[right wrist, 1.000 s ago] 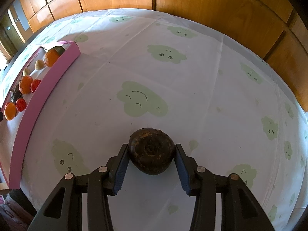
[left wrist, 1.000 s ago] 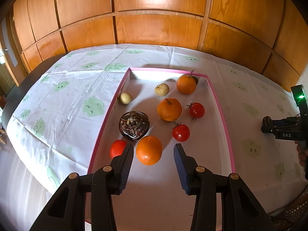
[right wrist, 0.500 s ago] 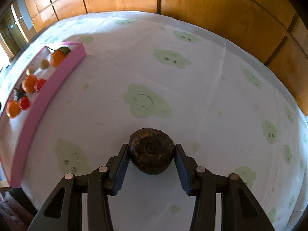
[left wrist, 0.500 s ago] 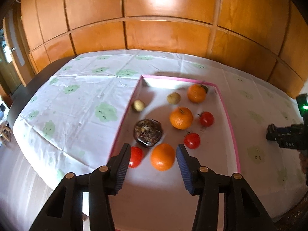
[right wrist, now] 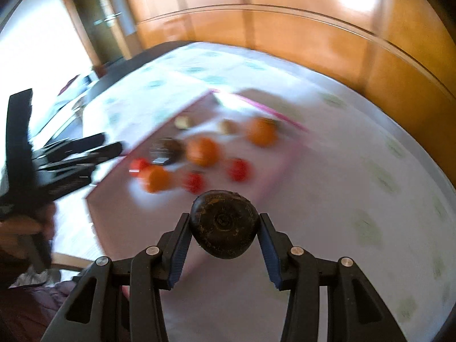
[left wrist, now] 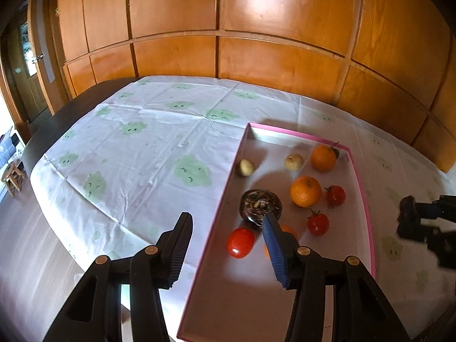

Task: Organize fruits
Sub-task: 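Carry the dark brown fruit into the tray and open the right gripper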

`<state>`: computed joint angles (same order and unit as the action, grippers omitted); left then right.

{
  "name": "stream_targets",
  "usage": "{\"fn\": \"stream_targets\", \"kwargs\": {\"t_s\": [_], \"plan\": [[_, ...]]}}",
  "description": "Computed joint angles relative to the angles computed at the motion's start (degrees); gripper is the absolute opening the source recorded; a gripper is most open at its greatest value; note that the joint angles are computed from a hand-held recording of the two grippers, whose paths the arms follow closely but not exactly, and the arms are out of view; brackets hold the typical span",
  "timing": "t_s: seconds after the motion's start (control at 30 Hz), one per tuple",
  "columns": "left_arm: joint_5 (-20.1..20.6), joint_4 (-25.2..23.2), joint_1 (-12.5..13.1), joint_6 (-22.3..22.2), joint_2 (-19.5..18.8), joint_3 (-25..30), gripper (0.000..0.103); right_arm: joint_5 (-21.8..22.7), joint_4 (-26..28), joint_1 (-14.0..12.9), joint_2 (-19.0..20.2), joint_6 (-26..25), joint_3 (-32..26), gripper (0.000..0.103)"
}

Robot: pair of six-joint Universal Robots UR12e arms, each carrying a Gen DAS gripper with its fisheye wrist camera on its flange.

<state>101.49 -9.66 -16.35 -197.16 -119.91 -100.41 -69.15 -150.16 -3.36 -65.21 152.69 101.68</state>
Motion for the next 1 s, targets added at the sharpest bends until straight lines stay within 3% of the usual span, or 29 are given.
{"fn": "stream_targets", "kwargs": {"t_s": [0.13,0.23,0.33,0.83,0.9,1.0], "plan": [[-0.29,0.58,0.44,-0.57,0.28,-0.66,0.052,-0.47,4.67,3.10,1.84,-3.42,-2.76,0.047],[-0.63,0.79,0.60,-0.79,0.35,-0.99,0.052,-1.88,9.39,4.55,3.92,-3.02,-5.38,0.047],[-1.11,0.94,0.80,-0.96,0.43,-1.35,0.052,-4.91,10.78,5.74,5.31,-2.16,-6.66,0.047],[-2.20,0.95,1.05,-1.45,0.31,-1.67,0.052,-4.52,3.53,5.60,3.27,-2.67,-2.07,0.048],[-2.20,0.84,0.99,-1.29,0.24,-1.54,0.052,-6.06,1.98,6.06,3.51,-2.73,-1.72,0.033],[-2.18,0.94,0.91,-1.12,0.28,-1.56,0.052,-5.58,0.89,6.05,3.85,-1.59,-1.73,0.031]]}}
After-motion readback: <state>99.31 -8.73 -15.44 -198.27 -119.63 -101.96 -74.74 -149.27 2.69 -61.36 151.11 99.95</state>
